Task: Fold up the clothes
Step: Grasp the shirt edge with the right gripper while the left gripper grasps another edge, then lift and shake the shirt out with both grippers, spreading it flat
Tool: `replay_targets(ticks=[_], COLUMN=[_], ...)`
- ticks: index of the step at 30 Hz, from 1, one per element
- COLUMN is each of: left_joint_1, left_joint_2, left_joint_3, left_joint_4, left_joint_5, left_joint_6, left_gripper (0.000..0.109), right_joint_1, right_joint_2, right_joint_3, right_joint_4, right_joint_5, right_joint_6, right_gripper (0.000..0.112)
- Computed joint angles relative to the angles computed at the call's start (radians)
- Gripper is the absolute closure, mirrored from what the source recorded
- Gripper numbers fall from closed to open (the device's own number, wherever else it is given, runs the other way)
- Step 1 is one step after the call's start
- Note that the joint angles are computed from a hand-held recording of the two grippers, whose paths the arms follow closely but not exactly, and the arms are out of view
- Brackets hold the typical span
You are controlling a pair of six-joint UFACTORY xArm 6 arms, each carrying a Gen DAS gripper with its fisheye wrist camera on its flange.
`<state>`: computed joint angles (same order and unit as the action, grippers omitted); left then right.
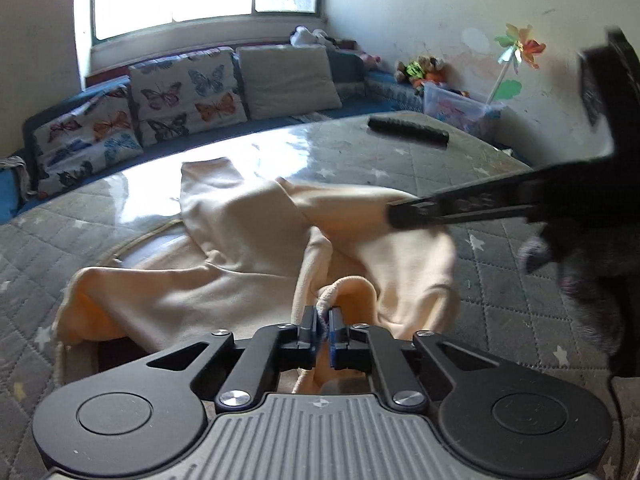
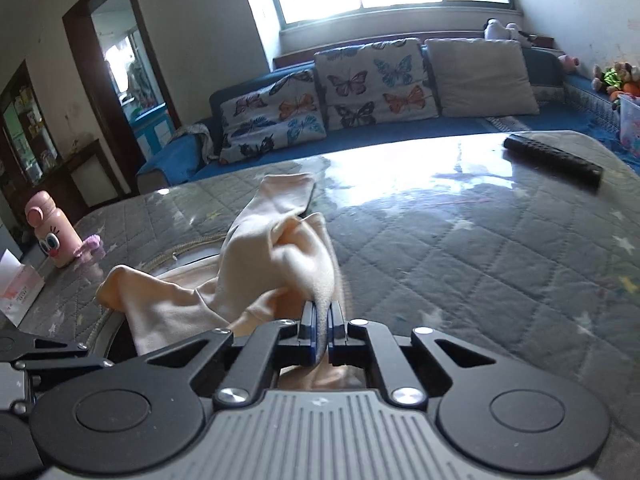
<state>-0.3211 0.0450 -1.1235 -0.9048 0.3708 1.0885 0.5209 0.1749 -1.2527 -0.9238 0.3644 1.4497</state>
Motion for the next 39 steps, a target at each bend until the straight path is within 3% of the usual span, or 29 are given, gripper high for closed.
replay_targets(ticks=[5, 8, 12, 16, 18, 19, 21, 26, 30, 36, 39], left_joint_1=[0.016, 0.048, 0.108, 0.184, 0.224, 0.241, 0.258, 0.251, 0.219, 0.131, 0.091], left_joint_2=[-0.105, -0.197, -0.341, -0.465, -0.518, -0.534, -0.536, -0.505, -0.492, -0.443, -0.397], left_joint_3=[0.087, 0.156, 0.269, 0.381, 0.430, 0.446, 0.455, 0.422, 0.401, 0.369, 0.345], left_joint_4=[-0.093, -0.152, -0.174, -0.122, -0.076, -0.048, 0.001, -0.017, -0.060, -0.074, -0.043], left_joint_5=[-0.067, -0.063, -0.025, 0.060, 0.110, 0.132, 0.147, 0.101, 0.042, -0.087, -0.136], left_joint_6=[0.046, 0.079, 0.092, 0.072, 0.048, 0.036, 0.005, 0.032, 0.076, 0.121, 0.101], left_gripper=[0.104, 0.104, 0.104, 0.104, 0.104, 0.104, 0.103, 0.100, 0.079, 0.067, 0.065], right_joint_1=[0.004, 0.015, 0.047, 0.087, 0.107, 0.116, 0.127, 0.109, 0.111, 0.155, 0.130], right_joint_2=[-0.104, -0.181, -0.293, -0.397, -0.427, -0.446, -0.465, -0.443, -0.447, -0.511, -0.486], right_joint_3=[0.110, 0.188, 0.296, 0.404, 0.430, 0.450, 0.466, 0.431, 0.406, 0.377, 0.348], right_joint_4=[-0.093, -0.135, -0.139, -0.031, 0.010, 0.040, 0.078, 0.103, 0.059, -0.027, -0.013], right_joint_5=[0.015, 0.024, 0.044, 0.048, 0.054, 0.045, 0.046, 0.077, 0.116, 0.244, 0.237], right_joint_6=[0.123, 0.183, 0.210, 0.127, 0.090, 0.060, 0.016, -0.049, -0.052, -0.025, -0.055], right_gripper=[0.108, 0.108, 0.108, 0.108, 0.105, 0.098, 0.089, 0.089, 0.089, 0.084, 0.076])
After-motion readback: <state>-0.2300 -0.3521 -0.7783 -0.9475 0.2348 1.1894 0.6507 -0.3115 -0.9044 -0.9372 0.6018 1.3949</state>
